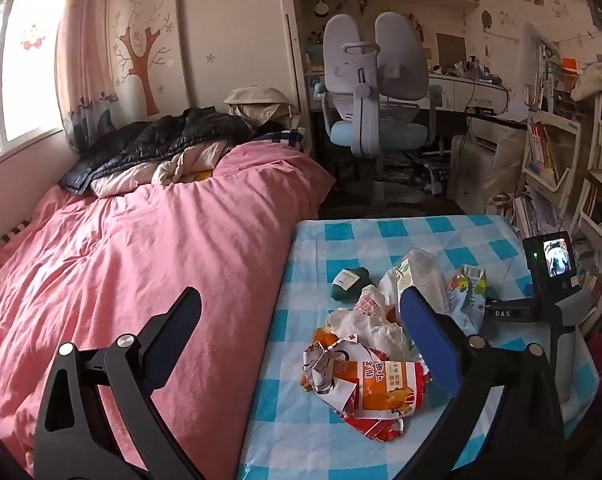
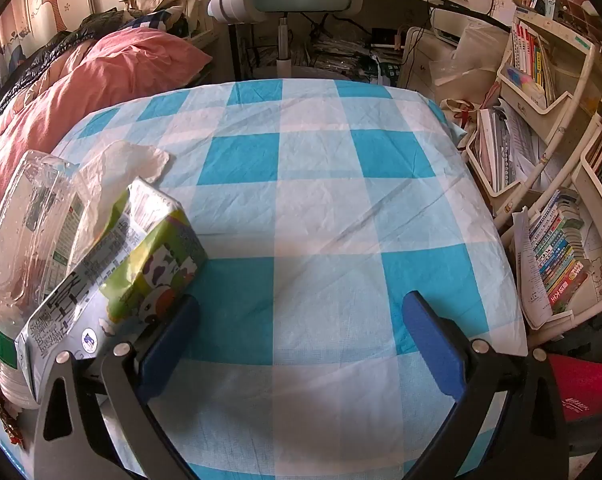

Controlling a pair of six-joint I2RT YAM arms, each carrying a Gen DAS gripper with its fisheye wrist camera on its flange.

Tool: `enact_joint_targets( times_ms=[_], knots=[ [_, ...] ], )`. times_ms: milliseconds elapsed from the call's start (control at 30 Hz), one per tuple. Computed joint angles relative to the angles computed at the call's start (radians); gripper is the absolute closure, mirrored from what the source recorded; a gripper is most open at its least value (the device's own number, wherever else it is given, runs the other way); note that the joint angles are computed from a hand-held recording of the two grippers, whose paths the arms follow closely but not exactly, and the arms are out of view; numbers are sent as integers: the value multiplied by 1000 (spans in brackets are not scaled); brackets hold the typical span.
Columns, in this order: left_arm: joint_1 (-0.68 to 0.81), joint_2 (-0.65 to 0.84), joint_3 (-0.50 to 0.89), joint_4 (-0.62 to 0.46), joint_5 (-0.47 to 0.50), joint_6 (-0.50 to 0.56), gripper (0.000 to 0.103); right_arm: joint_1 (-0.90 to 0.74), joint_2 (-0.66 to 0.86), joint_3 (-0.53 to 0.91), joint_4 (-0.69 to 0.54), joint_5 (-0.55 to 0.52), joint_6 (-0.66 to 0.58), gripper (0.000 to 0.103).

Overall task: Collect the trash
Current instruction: 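Move both tools toward the trash pile on the checked table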

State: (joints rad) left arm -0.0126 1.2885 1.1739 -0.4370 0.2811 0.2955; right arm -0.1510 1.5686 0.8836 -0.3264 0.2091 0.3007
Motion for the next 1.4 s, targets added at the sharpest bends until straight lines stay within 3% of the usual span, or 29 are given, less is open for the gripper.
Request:
enact_joint_targets(
  times_ms=[333,500,867,1033,1100,1267,1400],
  knots=[
    [-42,21,19,-2,-34,-35,7,0,1,0,0,0,1,6],
    [-44,41,29,-8,5,-92,7,1,1,1,-1,1,2,6],
    [-93,83,58,-20,-56,-124,7,7,3,9,-7,4,7,6],
    [-122,80,47,-4,-85,-112,7,-19,3,58,-123,-62,-28,6],
    [-127,79,46,-5,-88,-115,7,-17,-71,31,-118,-65,-11,6],
    [-123,77,46,-9,-85,-127,7,114,-431,-69,-75,97,-31,6],
    [-121,74,40,-6,-85,-122,7,195,-597,-143,-41,59,20,6]
  ],
)
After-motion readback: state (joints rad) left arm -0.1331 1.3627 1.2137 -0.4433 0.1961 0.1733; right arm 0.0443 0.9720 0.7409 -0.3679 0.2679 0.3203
